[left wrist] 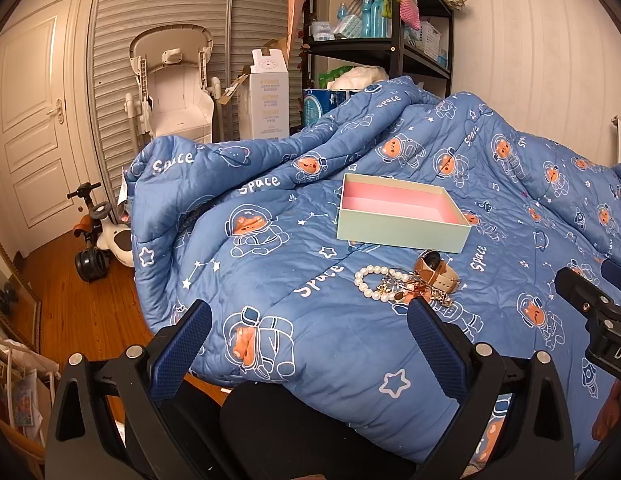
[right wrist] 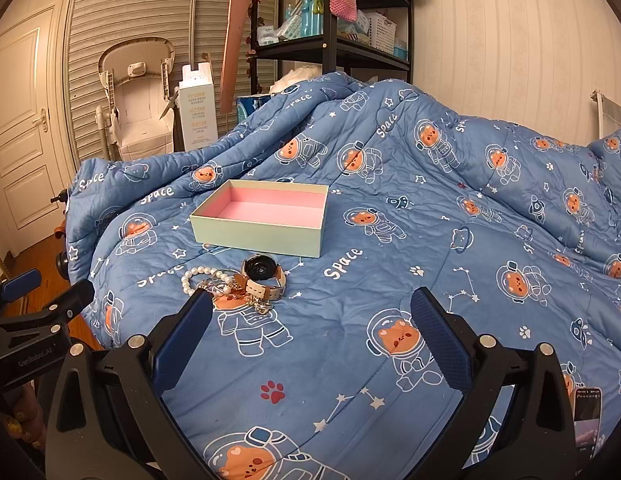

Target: Organize jewelry

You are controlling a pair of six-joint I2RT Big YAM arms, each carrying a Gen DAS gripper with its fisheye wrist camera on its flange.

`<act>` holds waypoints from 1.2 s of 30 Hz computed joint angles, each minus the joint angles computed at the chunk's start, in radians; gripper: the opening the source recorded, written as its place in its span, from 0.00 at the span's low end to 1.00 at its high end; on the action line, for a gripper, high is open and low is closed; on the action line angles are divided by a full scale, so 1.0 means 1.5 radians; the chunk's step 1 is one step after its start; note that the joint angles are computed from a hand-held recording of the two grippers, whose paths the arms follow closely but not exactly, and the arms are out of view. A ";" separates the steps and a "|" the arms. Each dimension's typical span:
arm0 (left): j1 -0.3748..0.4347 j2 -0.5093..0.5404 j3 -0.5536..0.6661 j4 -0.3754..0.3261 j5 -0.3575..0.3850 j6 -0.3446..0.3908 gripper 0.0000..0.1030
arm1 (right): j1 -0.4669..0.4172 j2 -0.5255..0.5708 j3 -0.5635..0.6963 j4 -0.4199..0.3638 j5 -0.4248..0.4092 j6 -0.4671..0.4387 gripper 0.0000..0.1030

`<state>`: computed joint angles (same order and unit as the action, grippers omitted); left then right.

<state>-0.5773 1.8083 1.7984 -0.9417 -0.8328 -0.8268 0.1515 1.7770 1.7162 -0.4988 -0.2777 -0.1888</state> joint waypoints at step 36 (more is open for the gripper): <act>0.012 0.006 0.002 0.045 0.048 0.039 0.93 | 0.003 0.042 0.051 -0.049 -0.067 -0.035 0.95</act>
